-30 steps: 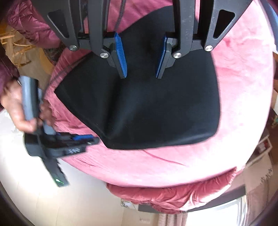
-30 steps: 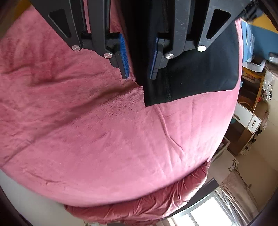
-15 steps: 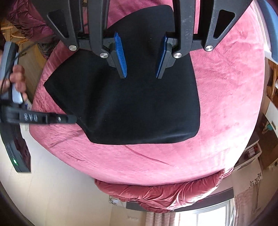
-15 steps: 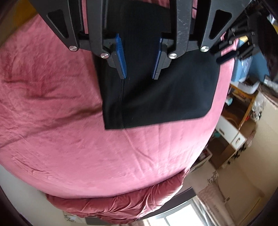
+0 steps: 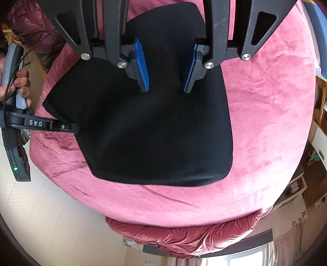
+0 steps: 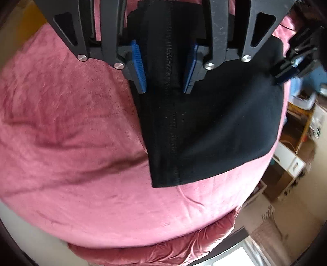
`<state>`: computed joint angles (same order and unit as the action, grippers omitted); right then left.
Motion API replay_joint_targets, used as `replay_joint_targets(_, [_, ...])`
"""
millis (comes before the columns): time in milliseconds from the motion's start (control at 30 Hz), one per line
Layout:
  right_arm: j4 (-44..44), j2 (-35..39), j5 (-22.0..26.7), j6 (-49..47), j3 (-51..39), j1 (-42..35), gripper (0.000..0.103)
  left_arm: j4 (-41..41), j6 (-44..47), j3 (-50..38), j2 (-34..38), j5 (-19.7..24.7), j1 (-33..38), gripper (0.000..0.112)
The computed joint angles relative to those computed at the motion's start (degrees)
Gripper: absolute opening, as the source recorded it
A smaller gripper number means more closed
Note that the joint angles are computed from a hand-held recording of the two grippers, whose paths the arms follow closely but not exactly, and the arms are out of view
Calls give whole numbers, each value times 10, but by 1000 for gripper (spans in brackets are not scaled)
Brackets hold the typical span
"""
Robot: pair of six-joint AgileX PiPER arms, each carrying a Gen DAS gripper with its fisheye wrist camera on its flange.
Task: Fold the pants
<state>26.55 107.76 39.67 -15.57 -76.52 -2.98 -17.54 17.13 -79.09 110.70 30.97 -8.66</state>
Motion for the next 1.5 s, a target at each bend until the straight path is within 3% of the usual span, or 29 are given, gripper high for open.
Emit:
replay_joint_targets(267, [40,6,-23,-44,19,-13,45,-23,15,-5,15,-8,3,38])
replay_joint_targets(333, [21,7,-31,-23,22,-11,63,-37,23,-2,9,-6,7,38])
replay_joint_targets(433, [66,7,-19,-41,30,-28,63,-137,93,-2,-5,17,42,39])
replay_joint_targets(533, [18,-4,-24,-20,24,-12,63,-188,110,-32,-3,39,86,43])
replay_joint_targets(700, [-19,1,-4,7,-3,-5,64,-172,24,-188,83,132,146,49])
replay_joint_targets(900, [-64,-14,3,39,-47,8,64,-117,-29,-324,166,199,144,50])
replay_joint_targets(1067, [-42,21,26,41,-112,12,64,-113,-79,-488,268,289,141,69])
replay_joint_targets(1133, [-37,25,21,43,-110,18,64,-112,-104,-569,315,330,141,69])
replay_joint_targets(1200, [-45,40,16,53,-123,26,64,-94,-120,-611,340,343,135,67])
replay_joint_targets(1267, [-63,70,28,76,-152,32,63,-99,-131,-658,373,369,137,51])
replay_joint_targets(1333, [-101,99,39,106,-171,40,63,-92,-131,-648,380,362,134,51])
replay_joint_targets(1500, [4,128,32,53,-157,5,68,-129,-94,-530,331,298,143,57])
